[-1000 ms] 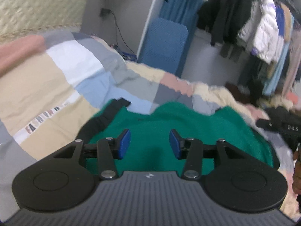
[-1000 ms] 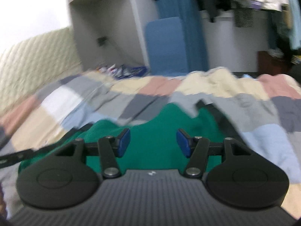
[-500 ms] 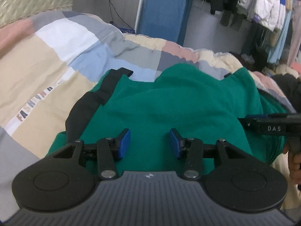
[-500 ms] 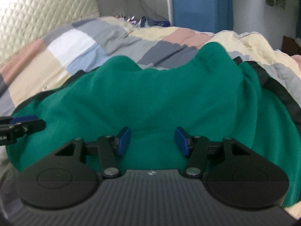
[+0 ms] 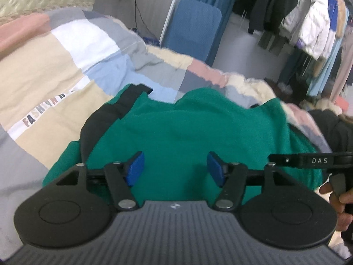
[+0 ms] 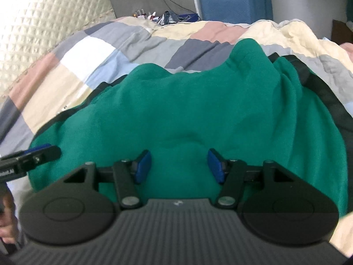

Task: Fold large clothes

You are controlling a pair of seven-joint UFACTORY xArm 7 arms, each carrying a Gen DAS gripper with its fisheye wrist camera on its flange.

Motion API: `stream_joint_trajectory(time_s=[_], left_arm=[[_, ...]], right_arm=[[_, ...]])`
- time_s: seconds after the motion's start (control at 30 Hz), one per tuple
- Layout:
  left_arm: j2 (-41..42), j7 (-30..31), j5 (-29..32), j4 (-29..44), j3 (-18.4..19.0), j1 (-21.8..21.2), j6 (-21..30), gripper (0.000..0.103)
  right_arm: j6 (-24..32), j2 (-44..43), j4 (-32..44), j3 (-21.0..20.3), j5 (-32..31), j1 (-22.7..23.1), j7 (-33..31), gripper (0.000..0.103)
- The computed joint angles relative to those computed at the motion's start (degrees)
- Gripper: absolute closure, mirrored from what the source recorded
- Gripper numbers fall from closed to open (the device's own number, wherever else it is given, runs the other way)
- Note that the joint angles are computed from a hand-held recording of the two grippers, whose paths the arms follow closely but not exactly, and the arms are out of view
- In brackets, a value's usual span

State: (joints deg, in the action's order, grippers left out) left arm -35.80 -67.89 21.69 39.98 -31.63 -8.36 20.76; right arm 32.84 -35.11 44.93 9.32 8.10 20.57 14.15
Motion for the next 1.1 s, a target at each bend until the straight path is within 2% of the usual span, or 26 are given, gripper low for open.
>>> stream_joint_trajectory(time_s=[0.2,0.27,0.37,0.47,0.5,0.57,0.77,0.93,1.03,1.1], left_arm=[[-5.53,-5.21,-1.63,-1.21,-3.16,-1.03,1.36,0.032],[-6.66,-6.52,-2.70,-1.59,-3.86,-1.98,2.08,0.027],[-7.45,-8.56,-6.11,-2.90,-2.91,-5.27,2.76,0.024],[-8.02,-10.67,-9.68,-5.00,-1.08,-8.52,1.42,0.023],[-8.09,-11.62,-11.09,-5.90,-0.37,-9.58,0.41,0.022],[-7.51,-12.19,-12.95,-7.47,1.22,-11.14,-2.14,0.019],[-5.28,-15.11,-18.08,-11.93,4.75,-12.65,-8.49,0.018],[-3.11,-18.10,-24.78,-17.74,9.88,-16.43,-19.64,0.018],[-1.51,-20.76,-27.63,-20.39,10.16,-15.90,-26.40,0.018],[-0.26,-22.71,-28.98,-21.18,8.26,-13.78,-30.12,0.018]], right_arm=[[1.81,-9.46,-4.56,0.02,4.10,0.25,7.90,0.044],[2.53,-12.37,-6.41,0.74,4.72,-0.08,11.16,0.044],[4.62,-15.65,-8.40,1.69,5.33,-0.31,16.16,0.042],[5.87,-18.07,-10.57,0.77,7.64,0.83,20.20,0.039],[5.92,-18.67,-11.27,0.49,8.48,1.06,21.62,0.036],[3.22,-20.31,-13.86,-0.28,11.27,1.94,24.64,0.018],[-4.75,-20.01,-18.37,-2.62,16.15,3.86,31.39,0.014],[-12.75,-18.53,-21.55,-3.31,19.09,5.92,37.21,0.014],[-16.45,-17.54,-22.50,-3.18,18.86,5.59,40.72,0.014],[-18.32,-16.99,-23.02,-3.42,18.69,5.94,42.88,0.014]])
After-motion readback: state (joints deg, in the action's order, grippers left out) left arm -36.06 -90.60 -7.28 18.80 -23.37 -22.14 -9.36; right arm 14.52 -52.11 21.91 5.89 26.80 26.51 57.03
